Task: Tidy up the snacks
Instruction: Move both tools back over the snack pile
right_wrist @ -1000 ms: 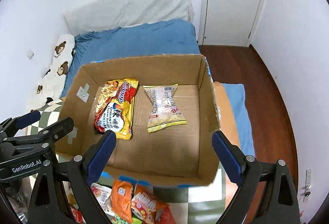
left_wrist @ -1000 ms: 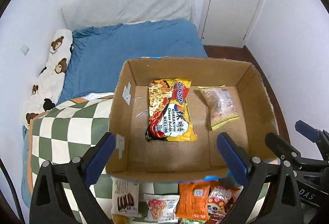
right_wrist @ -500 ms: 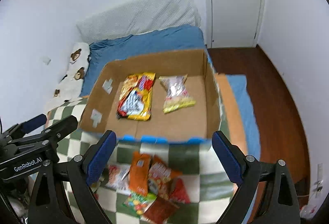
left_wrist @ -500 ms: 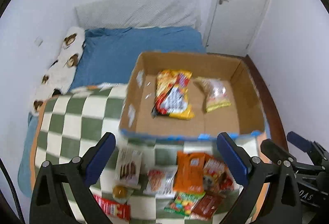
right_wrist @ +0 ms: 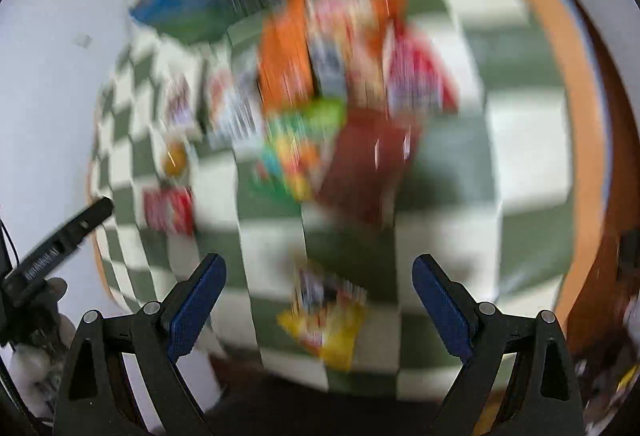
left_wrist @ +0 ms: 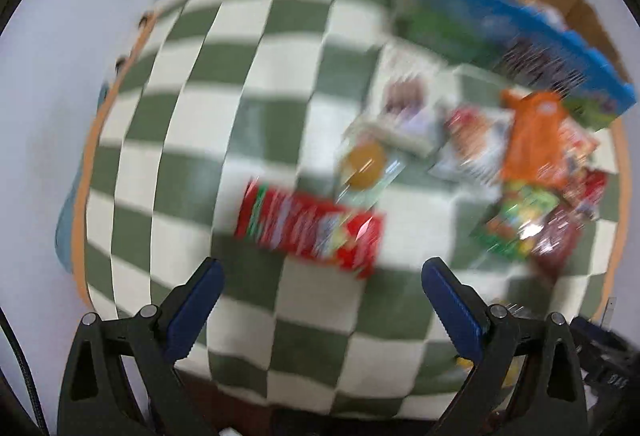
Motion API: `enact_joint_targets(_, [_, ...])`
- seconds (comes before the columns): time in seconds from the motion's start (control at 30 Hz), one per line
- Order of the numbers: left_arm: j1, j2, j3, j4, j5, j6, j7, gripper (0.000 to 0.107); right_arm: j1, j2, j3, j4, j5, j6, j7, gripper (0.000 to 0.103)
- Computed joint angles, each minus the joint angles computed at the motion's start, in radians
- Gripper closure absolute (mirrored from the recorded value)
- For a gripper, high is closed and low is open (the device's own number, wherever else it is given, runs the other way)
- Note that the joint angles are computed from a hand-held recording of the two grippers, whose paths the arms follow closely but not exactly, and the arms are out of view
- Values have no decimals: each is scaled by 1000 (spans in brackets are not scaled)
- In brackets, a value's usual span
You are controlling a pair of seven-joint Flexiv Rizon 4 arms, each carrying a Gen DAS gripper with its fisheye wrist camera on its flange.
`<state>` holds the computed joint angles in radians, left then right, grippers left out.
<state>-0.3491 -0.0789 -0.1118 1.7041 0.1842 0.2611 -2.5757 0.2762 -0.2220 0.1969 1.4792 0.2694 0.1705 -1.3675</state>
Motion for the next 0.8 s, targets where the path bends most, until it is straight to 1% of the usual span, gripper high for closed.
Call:
enact_joint_targets(0.03, [1,8,4,19,-14,3,1,6,1,13,4,39,-2,-3,21,7])
enact_joint_targets(0.1, [12,29,17,76,-49,40,13,6,6,26,7,97,1,-3,67,7])
enact_joint_targets(0.2, [37,18,24,107,-82,79,78,6,12,39,12,168,15,15,136,7])
enact_joint_targets(0.3, [59,-37,24,100,-121,107,158,6,27,40,14,206,1,49,204,7])
enact_joint_targets(0.4, [65,-96,23,80,-136,117,224,6,52,36,19,242,-53,117,257,8])
enact_joint_targets(0.43, [64,-115,25,73,-139,116,240,6,60,34,21,248,-77,129,265,11])
enact_joint_targets(0.5, [64,-160,27,58,-147,103,279,6,73,35,26,258,-106,153,277,25])
enact_joint_targets(0.57, [63,-185,32,63,-164,114,311,5,88,30,32,260,-139,167,274,33])
enact_joint_targets(0.67, [54,-174,46,101,-168,185,318,6,100,34,38,277,-161,191,274,33])
enact_joint_targets(0.7, [51,-164,50,124,-165,220,321,8,102,37,40,284,-161,198,273,34])
enact_joint_targets(0.73, [49,-156,51,135,-163,238,325,15,105,39,42,289,-163,201,269,34])
enact_joint_targets(0.77, [46,-143,52,151,-159,260,326,28,107,43,44,296,-164,207,268,35])
enact_joint_targets(0.8, [40,-129,51,159,-148,275,324,36,108,51,47,307,-158,216,269,36])
